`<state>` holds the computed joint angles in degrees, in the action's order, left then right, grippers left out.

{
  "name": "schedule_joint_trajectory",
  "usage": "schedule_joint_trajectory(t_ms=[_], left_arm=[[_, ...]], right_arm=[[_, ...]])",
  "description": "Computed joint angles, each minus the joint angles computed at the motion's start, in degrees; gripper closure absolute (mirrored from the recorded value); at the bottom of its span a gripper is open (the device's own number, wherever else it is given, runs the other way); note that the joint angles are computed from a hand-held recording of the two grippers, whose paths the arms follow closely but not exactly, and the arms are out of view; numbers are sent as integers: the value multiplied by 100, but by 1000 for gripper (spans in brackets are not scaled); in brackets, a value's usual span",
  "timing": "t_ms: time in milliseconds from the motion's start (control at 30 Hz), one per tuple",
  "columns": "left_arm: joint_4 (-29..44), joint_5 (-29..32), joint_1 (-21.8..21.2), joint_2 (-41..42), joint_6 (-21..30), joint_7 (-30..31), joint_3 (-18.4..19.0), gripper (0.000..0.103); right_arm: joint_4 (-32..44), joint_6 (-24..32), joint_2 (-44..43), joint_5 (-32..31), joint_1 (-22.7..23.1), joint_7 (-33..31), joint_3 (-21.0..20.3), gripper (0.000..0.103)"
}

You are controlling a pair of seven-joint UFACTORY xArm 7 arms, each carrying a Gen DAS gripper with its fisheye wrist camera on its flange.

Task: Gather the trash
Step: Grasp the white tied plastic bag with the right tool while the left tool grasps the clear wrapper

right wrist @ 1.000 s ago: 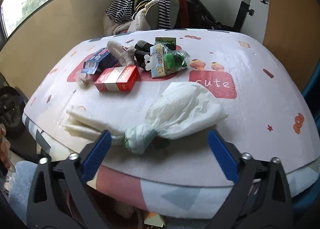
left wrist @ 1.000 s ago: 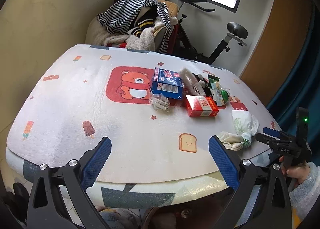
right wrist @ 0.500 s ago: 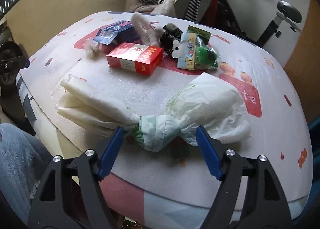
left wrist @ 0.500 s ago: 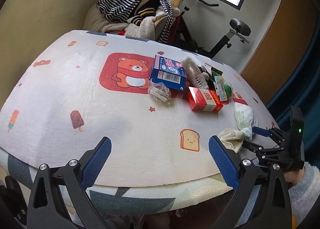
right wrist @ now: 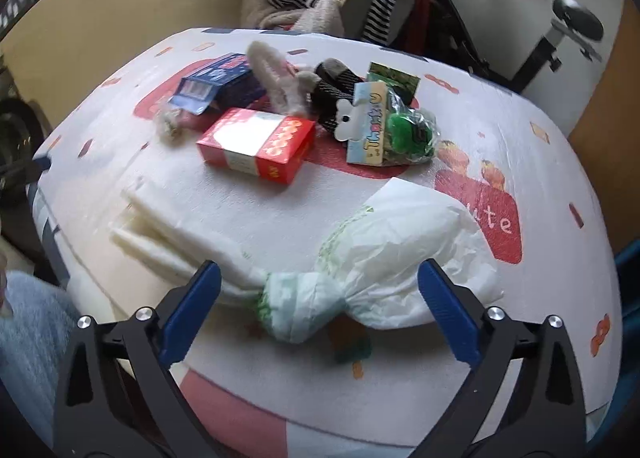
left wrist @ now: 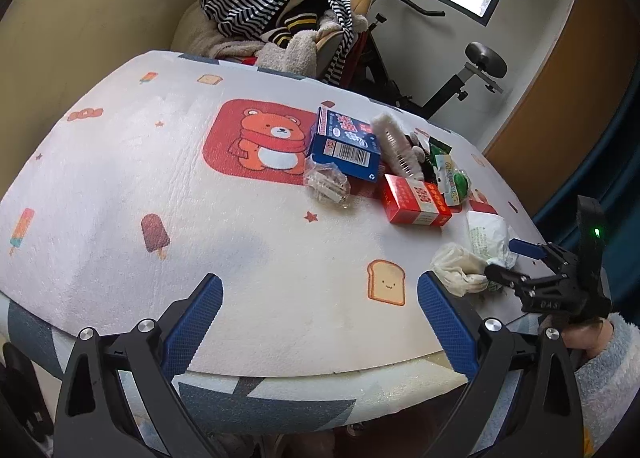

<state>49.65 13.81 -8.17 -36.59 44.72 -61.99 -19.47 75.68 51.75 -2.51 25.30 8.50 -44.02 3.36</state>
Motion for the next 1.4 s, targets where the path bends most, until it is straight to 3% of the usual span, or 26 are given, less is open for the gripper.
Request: schedule_joint_trajectory(t_ms=[100, 367, 600, 700, 900, 1133, 1267, 1300, 1400], left_arm=[[-28, -53, -35, 23, -3, 8, 37, 7], [-99, -280, -65, 126, -214, -7, 224, 8], [56, -439, -34, 433, -348, 1, 373, 31], [160, -484, -17, 620, -448, 11, 440, 39], [612, -322, 110, 1258, -653, 24, 515, 49], [1409, 264, 155, 2128, -345, 15, 616, 50], [1712, 416, 11, 2523, -213, 94, 747, 50], [1728, 384, -41, 2580, -241, 192, 806, 67], [1810, 721, -171, 2657, -54, 367, 784, 79]], right_arm=[[348, 320, 320, -83, -26, 452, 18, 6], [542, 443, 477, -324, -13, 353, 121, 35], [303, 457, 329, 56, -67, -73, 110, 58], [32, 213, 137, 366, -48, -271, 87, 66], [-275, -205, -121, 720, 13, -107, 17, 69], [-592, -338, -336, 897, -35, 162, -127, 69], [-612, -111, -339, 812, -97, 155, -218, 69], [-625, -117, -350, 808, -101, 145, -219, 69], [-574, -78, -323, 746, -113, 179, -223, 69]])
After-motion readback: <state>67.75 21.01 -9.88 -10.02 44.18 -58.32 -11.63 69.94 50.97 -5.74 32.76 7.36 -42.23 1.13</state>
